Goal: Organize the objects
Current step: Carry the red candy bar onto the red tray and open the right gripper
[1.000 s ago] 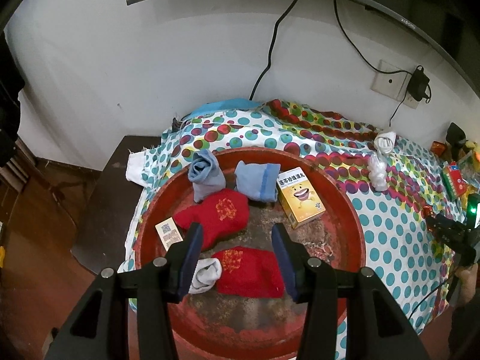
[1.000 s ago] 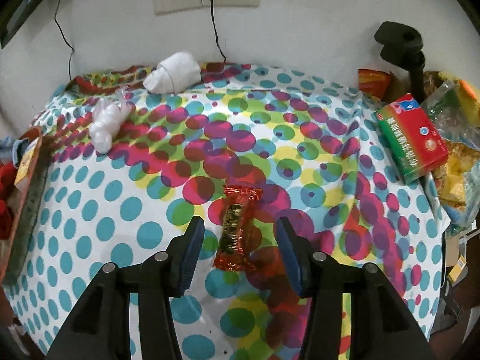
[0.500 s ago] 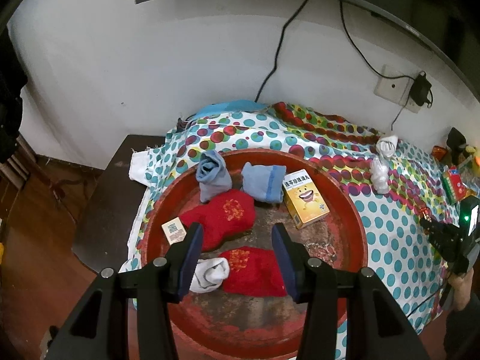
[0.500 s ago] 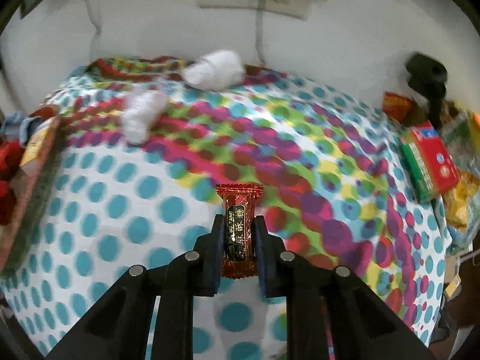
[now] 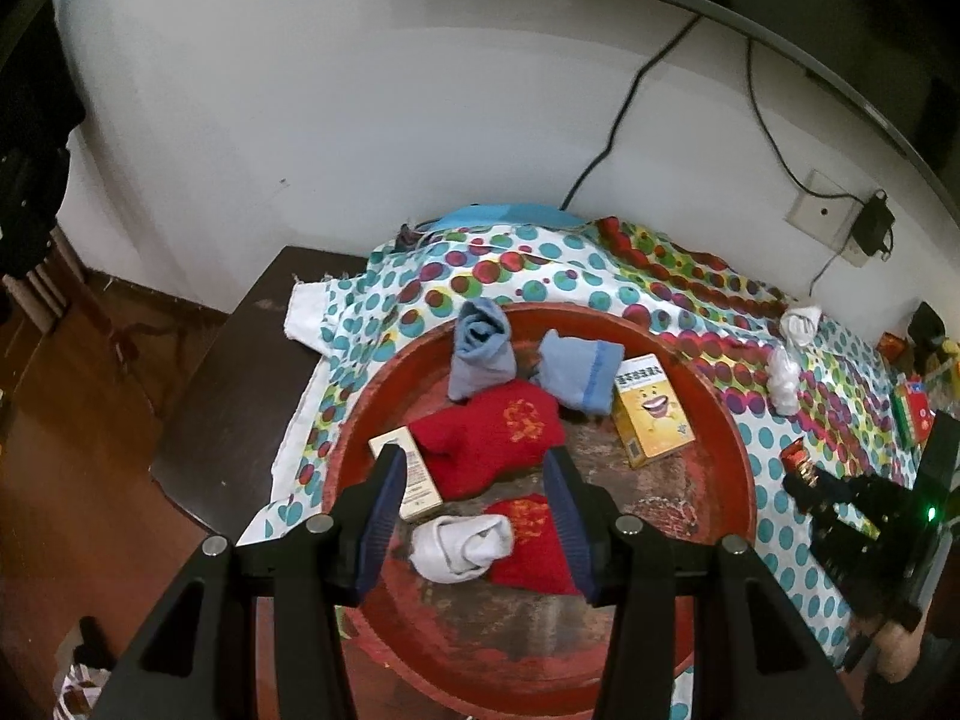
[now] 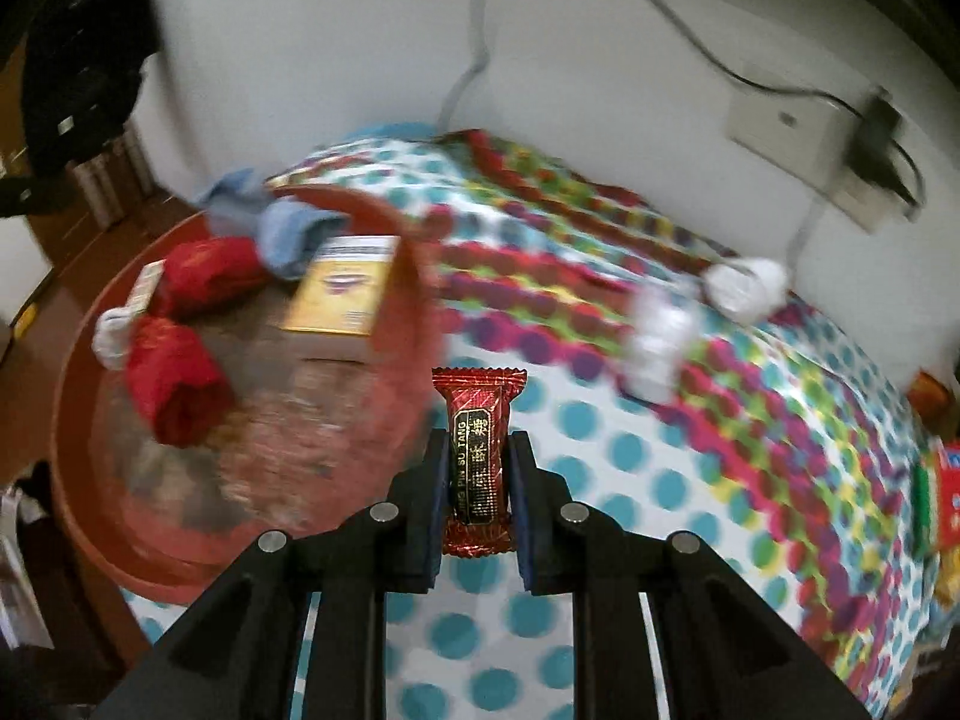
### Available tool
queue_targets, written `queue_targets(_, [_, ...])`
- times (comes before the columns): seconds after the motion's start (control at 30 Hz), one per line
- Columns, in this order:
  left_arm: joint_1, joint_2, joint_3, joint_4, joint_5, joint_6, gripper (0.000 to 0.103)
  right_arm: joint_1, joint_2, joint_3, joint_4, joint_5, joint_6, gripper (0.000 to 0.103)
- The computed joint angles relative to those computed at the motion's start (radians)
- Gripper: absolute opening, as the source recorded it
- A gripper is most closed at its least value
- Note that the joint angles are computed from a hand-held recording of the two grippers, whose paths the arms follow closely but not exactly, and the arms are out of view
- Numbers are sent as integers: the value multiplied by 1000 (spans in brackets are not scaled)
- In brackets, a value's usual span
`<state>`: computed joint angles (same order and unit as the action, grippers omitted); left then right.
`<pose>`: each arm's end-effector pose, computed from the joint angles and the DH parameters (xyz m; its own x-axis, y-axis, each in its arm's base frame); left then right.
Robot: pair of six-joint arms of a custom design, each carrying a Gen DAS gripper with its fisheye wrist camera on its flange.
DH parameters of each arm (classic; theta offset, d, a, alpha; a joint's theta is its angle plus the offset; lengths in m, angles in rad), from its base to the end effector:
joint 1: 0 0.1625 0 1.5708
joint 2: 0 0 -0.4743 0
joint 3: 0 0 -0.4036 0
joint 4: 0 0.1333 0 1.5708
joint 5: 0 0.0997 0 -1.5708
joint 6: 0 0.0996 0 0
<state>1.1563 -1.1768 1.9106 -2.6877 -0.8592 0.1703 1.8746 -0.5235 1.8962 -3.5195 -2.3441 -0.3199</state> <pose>-0.0611 -0.6313 0.2975 -0.7167 0.2243 -0.6603 0.5023 0.8229 -0.2657 0.2441 -0.5655 -0.0016 -0.6773 -0.1102 0.7274 -0.4887 0.8065 -0.3328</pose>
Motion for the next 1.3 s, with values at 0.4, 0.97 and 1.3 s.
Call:
queue_targets(0.4, [37, -20, -30, 27, 3, -51, 49, 47, 93, -133, 148, 44, -26, 17])
queue_targets(0.97, [57, -19, -46, 48, 4, -64, 49, 54, 179, -318, 271, 55, -20, 17])
queue_targets(1.3, [63, -11, -58, 69, 9, -78, 49, 49, 198, -336, 290, 60, -22, 21])
